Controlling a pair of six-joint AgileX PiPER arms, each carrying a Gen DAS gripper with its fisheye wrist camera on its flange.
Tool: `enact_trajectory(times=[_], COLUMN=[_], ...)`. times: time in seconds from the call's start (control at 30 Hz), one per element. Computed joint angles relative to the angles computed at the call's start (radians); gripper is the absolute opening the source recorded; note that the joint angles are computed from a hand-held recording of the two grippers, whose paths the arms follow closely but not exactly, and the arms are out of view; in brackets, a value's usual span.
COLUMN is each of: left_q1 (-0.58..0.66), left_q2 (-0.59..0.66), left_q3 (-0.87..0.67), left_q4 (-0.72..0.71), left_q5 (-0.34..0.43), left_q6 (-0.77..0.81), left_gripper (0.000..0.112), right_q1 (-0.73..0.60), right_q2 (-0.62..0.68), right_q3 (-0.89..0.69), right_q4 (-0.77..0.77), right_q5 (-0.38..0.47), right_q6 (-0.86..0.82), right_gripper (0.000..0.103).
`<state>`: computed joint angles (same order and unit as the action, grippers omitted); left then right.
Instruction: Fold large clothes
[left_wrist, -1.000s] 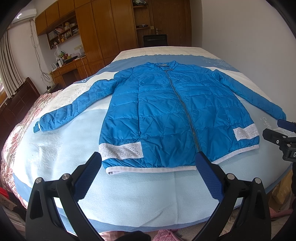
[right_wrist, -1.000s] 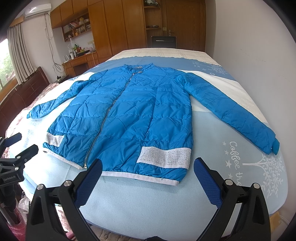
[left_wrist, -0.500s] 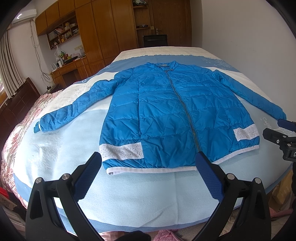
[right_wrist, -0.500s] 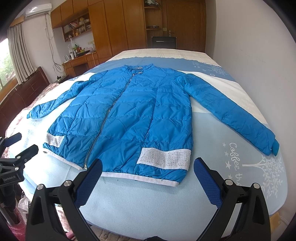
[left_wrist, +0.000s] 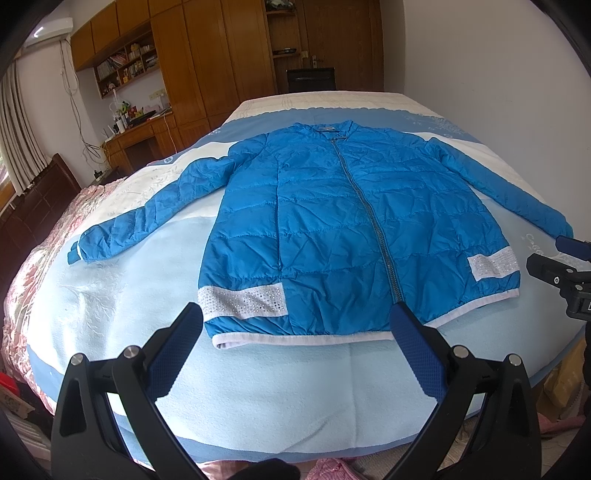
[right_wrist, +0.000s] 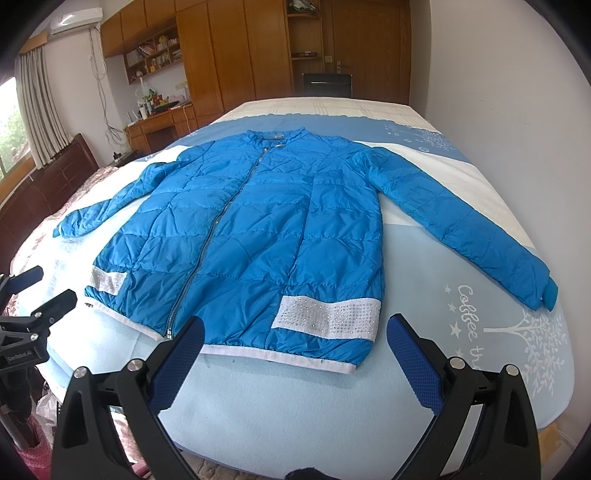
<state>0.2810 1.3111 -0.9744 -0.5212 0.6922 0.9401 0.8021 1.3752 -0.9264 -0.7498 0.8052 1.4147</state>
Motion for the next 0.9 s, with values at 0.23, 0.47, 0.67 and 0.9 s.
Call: enact_trajectory(times=[0.23, 0.47, 0.67, 0.9], left_q1=[-0.033, -0.137, -0.291, -0.447], left_q2=[0.022, 0.173, 0.372, 0.683], left_q3=[-0.006, -0.131, -0.388, -0.85], left_q4=[0.025, 0.046, 0.096, 0.138], left_q5=[-0.029, 0.017, 0.097, 0.27], left_q6=[-0.033, -0.117, -0.245, -0.441], left_gripper=[0.1, 0.1, 0.1, 0.099], right_q1=[-0.067, -0.332, -0.767, -1.323], right_q2=[-0.009, -0.054, -0.129, -0.053], right_q3=[0.029, 0.116, 0.225, 0.208], right_q4=[-0.005, 0.193, 0.604, 1.114], right_q5=[-0.07, -0.229, -0.359, -0.308], right_q6=[-0.016, -0.234, -0.723, -1.405], right_gripper=[0.099, 0.098, 0.098, 0.097])
